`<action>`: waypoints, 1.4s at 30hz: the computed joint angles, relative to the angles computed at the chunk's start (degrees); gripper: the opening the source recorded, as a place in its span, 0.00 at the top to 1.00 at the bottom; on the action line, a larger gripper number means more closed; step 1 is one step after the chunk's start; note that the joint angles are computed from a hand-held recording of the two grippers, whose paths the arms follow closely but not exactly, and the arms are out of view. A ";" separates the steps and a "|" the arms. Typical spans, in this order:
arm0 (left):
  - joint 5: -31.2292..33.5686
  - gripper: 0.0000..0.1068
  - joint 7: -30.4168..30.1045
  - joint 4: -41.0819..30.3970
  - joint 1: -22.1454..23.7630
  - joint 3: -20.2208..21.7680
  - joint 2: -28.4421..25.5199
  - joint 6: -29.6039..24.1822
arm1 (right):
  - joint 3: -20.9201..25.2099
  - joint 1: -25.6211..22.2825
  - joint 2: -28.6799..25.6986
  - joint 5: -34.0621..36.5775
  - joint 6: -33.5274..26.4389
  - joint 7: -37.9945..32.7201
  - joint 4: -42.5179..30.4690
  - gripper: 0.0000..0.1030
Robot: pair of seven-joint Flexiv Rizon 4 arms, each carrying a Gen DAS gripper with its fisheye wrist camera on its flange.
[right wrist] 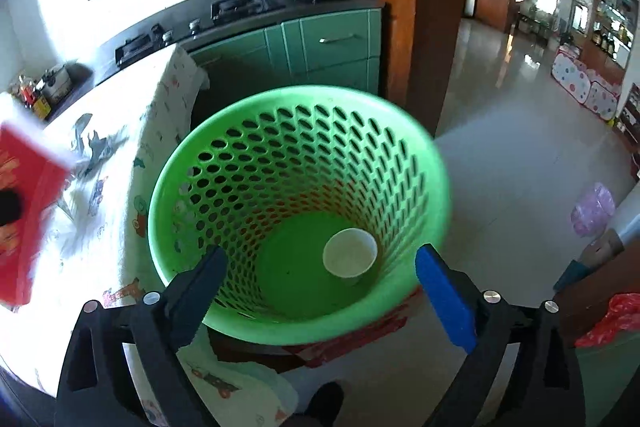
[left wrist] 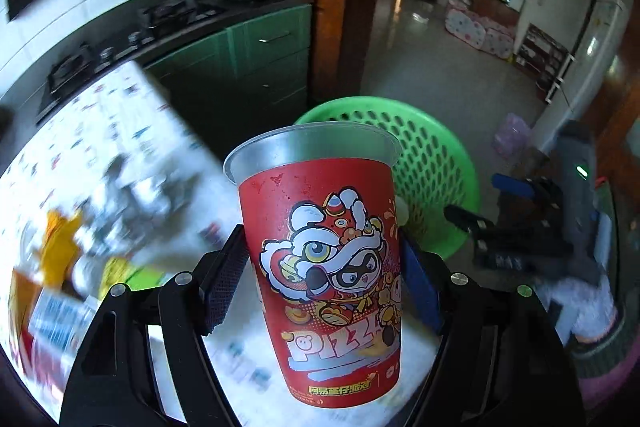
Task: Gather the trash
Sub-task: 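Carry the red cup over the green basket and release it with the left tool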
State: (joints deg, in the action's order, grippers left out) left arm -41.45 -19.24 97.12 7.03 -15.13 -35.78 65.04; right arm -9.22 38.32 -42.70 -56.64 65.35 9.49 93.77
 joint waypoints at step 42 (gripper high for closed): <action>36.20 0.30 -33.18 -32.91 -16.48 12.12 -21.71 -12.34 | 4.36 -6.44 4.89 -22.37 -2.96 23.05 8.58 0.09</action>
State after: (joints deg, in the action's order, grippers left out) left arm -5.25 -52.42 64.21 -9.46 -3.01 -57.49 52.70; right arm -4.86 31.87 -37.81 -79.01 62.39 32.53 102.35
